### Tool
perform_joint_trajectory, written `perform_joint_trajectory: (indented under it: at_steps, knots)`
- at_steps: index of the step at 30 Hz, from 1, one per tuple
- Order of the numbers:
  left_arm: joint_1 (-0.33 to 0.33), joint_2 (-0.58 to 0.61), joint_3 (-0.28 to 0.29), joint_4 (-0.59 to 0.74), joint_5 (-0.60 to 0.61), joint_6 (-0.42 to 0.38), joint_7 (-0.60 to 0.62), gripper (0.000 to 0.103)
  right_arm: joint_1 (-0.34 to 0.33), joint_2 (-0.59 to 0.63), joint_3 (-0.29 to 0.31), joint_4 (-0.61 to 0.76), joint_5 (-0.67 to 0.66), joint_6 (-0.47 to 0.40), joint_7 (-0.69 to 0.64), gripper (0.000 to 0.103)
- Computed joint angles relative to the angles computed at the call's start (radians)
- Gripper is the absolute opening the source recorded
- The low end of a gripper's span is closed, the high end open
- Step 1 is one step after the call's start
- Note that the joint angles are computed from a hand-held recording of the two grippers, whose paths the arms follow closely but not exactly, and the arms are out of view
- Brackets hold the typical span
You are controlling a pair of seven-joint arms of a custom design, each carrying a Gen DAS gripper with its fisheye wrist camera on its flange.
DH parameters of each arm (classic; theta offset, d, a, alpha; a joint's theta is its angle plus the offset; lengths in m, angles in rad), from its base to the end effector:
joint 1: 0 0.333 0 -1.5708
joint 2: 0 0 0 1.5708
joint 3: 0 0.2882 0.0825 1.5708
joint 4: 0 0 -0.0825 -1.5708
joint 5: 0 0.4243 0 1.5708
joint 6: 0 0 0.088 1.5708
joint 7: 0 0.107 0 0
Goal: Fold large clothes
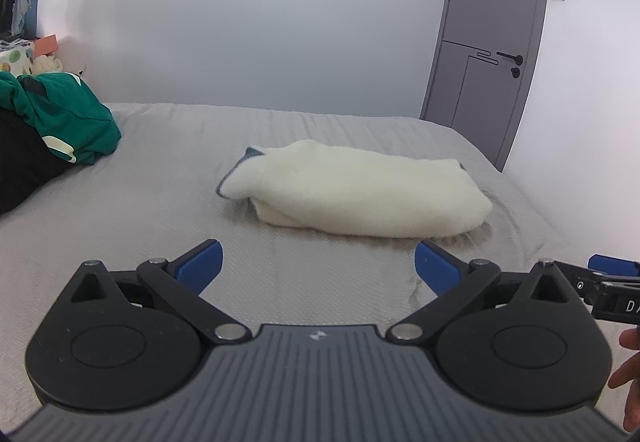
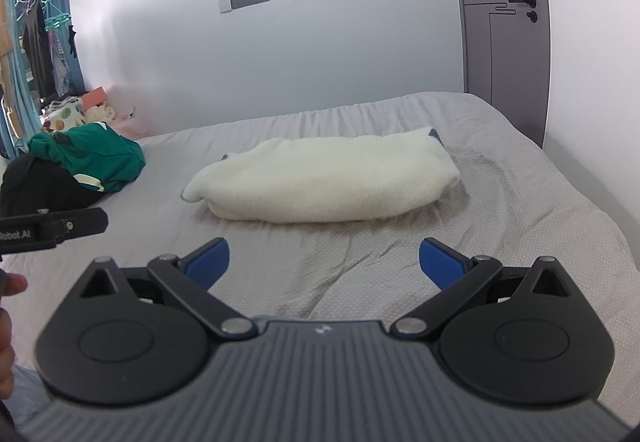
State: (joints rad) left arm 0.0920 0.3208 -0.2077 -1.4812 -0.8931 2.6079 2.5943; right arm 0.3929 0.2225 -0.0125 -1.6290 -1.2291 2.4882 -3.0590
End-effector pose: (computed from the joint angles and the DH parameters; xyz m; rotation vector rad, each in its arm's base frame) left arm 0.7352 -0.0469 0.5484 -1.2204 2.0545 -1.2996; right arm 0.6555 0.2678 0.5208 -1.1276 1.8537 -1.0473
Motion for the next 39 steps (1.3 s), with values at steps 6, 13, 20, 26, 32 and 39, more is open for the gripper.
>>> perform_joint_trajectory:
  at_steps: [6,13,20,26,32,39]
  knots:
    - [0.005,-0.019,-0.004,-0.022,-0.030,0.013,0.020,0.103,-0.003,-0.003,0.000,0.000,0.006,0.005,-0.011,0.103]
    - [0.001,-0.040,0.003,-0.047,-0.051,0.028,0.039,0.103,0.002,-0.001,0.003,0.002,0.004,-0.008,-0.009,0.103]
    - [0.000,-0.051,0.007,-0.057,-0.064,0.018,0.051,0.103,0.005,0.001,0.003,0.005,0.004,-0.011,-0.010,0.103]
    - [0.000,-0.056,0.010,-0.060,-0.074,0.009,0.056,0.103,0.004,0.001,0.002,0.006,0.011,-0.008,-0.013,0.103]
    - [-0.003,-0.057,0.013,-0.060,-0.067,0.008,0.048,0.103,0.010,-0.001,0.005,0.004,0.011,-0.024,-0.014,0.103]
    - [-0.004,-0.055,0.013,-0.057,-0.069,0.012,0.049,0.103,0.015,-0.001,0.008,0.003,0.002,-0.033,-0.006,0.103]
